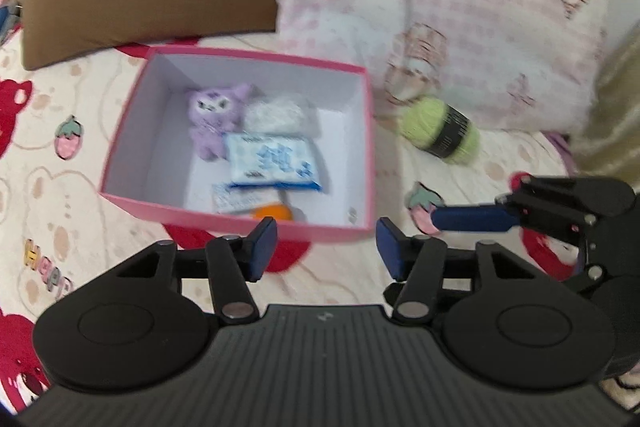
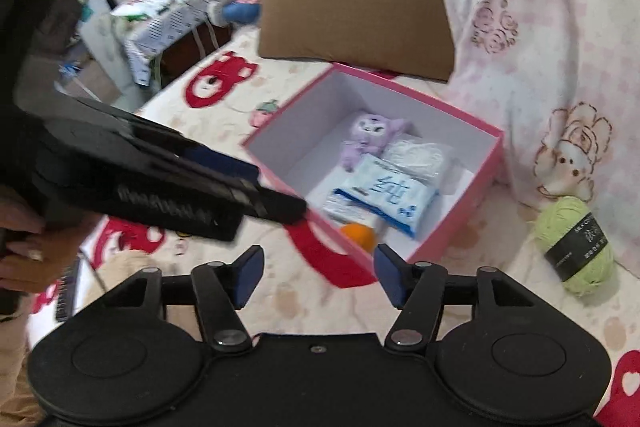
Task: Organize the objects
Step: 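Open the right gripper to release the wipes and withdraw, then move the right tool toward the green yarn ball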
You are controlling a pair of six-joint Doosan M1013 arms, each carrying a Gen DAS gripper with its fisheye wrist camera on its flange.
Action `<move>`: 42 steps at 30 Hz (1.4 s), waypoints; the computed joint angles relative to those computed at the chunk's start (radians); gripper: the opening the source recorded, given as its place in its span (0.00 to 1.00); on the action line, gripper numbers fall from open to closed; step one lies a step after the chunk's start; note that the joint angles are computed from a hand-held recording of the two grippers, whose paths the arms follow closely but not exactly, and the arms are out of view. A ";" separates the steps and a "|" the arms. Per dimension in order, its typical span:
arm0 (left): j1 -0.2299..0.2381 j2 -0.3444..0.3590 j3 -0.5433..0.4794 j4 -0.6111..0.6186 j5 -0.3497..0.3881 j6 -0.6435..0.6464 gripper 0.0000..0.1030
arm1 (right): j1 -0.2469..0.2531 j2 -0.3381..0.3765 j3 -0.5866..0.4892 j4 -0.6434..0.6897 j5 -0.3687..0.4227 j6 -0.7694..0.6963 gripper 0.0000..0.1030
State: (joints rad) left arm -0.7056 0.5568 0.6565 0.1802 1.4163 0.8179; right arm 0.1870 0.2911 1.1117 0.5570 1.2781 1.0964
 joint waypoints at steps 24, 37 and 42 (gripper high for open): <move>-0.077 -0.023 0.039 -0.017 -0.040 -0.010 0.69 | -0.090 -0.131 0.155 -0.074 -0.069 -0.114 0.82; -0.088 0.067 -0.070 -0.031 -0.027 -0.020 0.70 | -0.167 -0.144 0.216 -0.015 -0.131 -0.160 0.82; -0.090 0.115 -0.143 -0.020 -0.050 -0.040 0.71 | -0.198 -0.124 0.222 0.054 -0.181 -0.161 0.82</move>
